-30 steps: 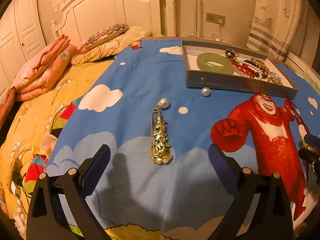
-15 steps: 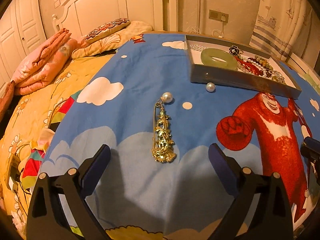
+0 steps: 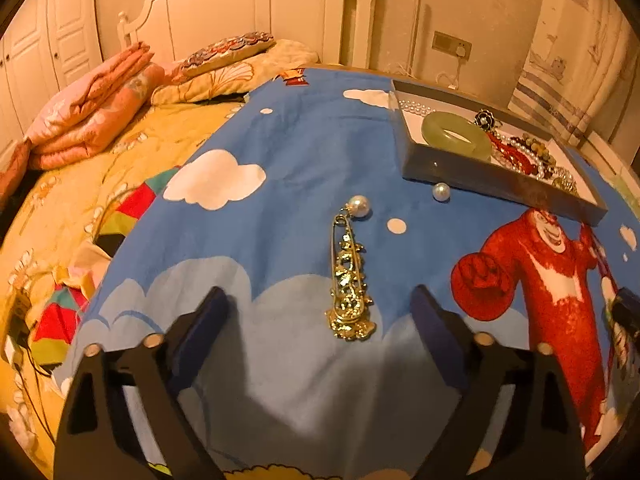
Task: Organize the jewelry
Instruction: 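Grasp the gold pendant with the left tool while the right tool grasps the gold ring, then carry the gold pendant and gold ring into the tray and release them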
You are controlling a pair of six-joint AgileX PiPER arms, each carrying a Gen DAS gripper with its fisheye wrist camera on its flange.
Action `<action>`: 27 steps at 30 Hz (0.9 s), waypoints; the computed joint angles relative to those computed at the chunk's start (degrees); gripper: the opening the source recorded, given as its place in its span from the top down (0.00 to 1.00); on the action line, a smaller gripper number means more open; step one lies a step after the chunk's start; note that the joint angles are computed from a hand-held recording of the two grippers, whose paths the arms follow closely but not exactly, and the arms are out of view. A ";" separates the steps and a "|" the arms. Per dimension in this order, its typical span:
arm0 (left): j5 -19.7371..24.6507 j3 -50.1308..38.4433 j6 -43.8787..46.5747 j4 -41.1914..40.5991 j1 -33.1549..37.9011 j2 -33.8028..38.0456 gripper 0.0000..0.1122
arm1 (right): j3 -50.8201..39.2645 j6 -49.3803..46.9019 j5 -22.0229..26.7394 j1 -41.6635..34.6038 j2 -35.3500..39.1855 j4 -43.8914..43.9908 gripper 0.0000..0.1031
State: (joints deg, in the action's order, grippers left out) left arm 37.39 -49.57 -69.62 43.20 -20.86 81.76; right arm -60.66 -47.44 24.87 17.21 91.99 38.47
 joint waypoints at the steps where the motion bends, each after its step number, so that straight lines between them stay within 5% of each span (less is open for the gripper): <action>1: 0.01 0.08 -0.48 1.41 -0.78 -0.04 0.40 | 0.04 -0.77 0.17 -0.27 -0.03 0.92 0.77; 4: -0.90 -0.81 3.49 -0.23 -1.05 -0.09 0.83 | 0.37 -2.75 0.47 -0.78 -0.29 3.18 0.77; 27: 1.08 -6.60 5.11 -0.75 -8.90 0.33 0.84 | 2.82 -16.26 3.14 -6.20 -2.70 18.63 0.77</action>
